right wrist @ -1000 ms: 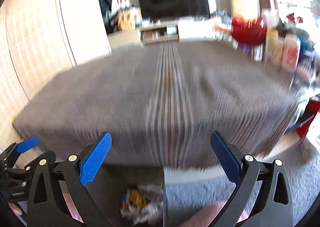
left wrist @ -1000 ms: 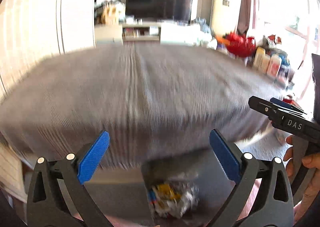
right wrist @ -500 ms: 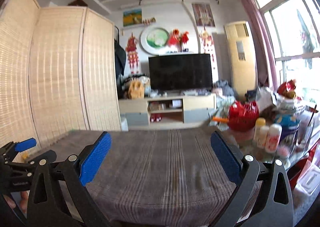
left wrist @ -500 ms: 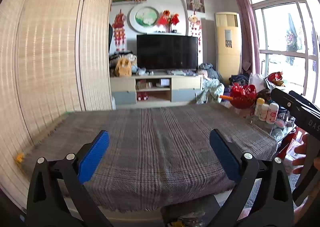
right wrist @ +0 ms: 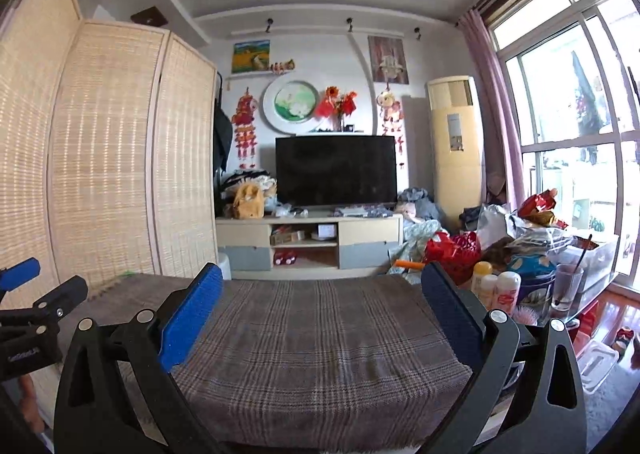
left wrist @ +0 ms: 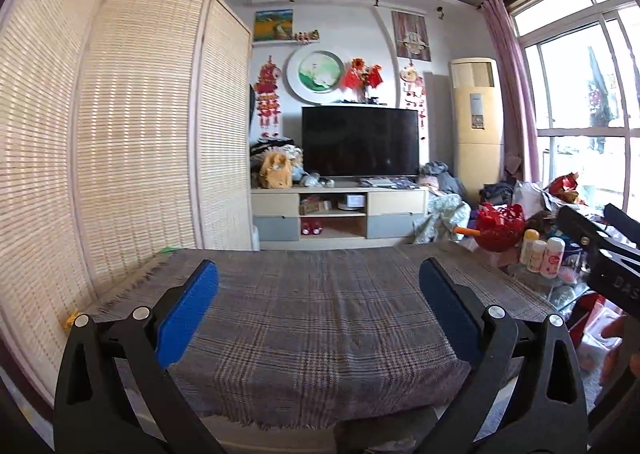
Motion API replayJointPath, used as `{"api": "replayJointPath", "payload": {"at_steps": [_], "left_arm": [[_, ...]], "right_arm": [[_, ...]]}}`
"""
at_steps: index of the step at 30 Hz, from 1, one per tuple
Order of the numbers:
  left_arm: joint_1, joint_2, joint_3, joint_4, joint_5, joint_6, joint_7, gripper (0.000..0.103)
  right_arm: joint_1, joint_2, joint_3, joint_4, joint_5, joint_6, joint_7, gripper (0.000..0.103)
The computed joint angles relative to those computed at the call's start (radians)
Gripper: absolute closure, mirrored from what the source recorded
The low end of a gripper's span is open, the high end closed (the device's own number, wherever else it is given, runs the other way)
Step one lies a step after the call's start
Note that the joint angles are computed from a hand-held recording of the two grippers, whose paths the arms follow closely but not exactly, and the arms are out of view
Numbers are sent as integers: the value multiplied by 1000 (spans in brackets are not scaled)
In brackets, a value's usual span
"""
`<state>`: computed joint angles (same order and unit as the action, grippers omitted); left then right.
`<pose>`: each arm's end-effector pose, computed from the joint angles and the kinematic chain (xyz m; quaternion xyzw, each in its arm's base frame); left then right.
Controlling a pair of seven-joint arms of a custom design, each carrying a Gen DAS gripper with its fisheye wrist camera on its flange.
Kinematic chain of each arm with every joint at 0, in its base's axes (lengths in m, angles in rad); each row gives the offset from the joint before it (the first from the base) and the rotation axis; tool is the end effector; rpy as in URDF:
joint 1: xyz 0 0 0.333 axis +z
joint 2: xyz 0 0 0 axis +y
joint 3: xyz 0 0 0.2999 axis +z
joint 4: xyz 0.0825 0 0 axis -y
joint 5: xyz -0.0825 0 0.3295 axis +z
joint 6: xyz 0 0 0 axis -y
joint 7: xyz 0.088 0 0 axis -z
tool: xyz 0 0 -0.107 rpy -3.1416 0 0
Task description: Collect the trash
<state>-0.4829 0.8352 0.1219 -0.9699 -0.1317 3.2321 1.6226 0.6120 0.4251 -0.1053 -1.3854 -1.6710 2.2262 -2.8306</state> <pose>0.6739 -0.2931 0.5508 -0.4202 0.6268 -0.5401 0.3727 0.5934 0.3116 0.5476 -0.3872 0.6051 -0.5723 0.3954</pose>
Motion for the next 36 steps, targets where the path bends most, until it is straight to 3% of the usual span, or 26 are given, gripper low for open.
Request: {"api": "replayJointPath", "payload": {"at_steps": [4, 8, 12, 16, 25, 36], "left_arm": [[-12, -43, 11, -89, -19, 47, 8, 8], [-50, -61, 65, -140, -55, 68, 19, 8], [-40, -70, 33, -159, -72, 75, 63, 8], [-64, -74, 66, -176, -98, 80, 81, 8], [-34, -84, 11, -185, -118, 83, 129, 8], [-36, -85, 10, -188, -142, 93, 143, 8]], "right_arm": [[17, -5, 8, -18, 5, -43, -13, 3], [17, 7, 14, -6, 48, -57, -57, 3], [21, 11, 8, -3, 68, -59, -66, 3], [24, 8, 6, -10, 68, -55, -53, 3], [17, 11, 3, -4, 81, -30, -62, 3], [11, -8, 10, -31, 65, -27, -35, 3]]}}
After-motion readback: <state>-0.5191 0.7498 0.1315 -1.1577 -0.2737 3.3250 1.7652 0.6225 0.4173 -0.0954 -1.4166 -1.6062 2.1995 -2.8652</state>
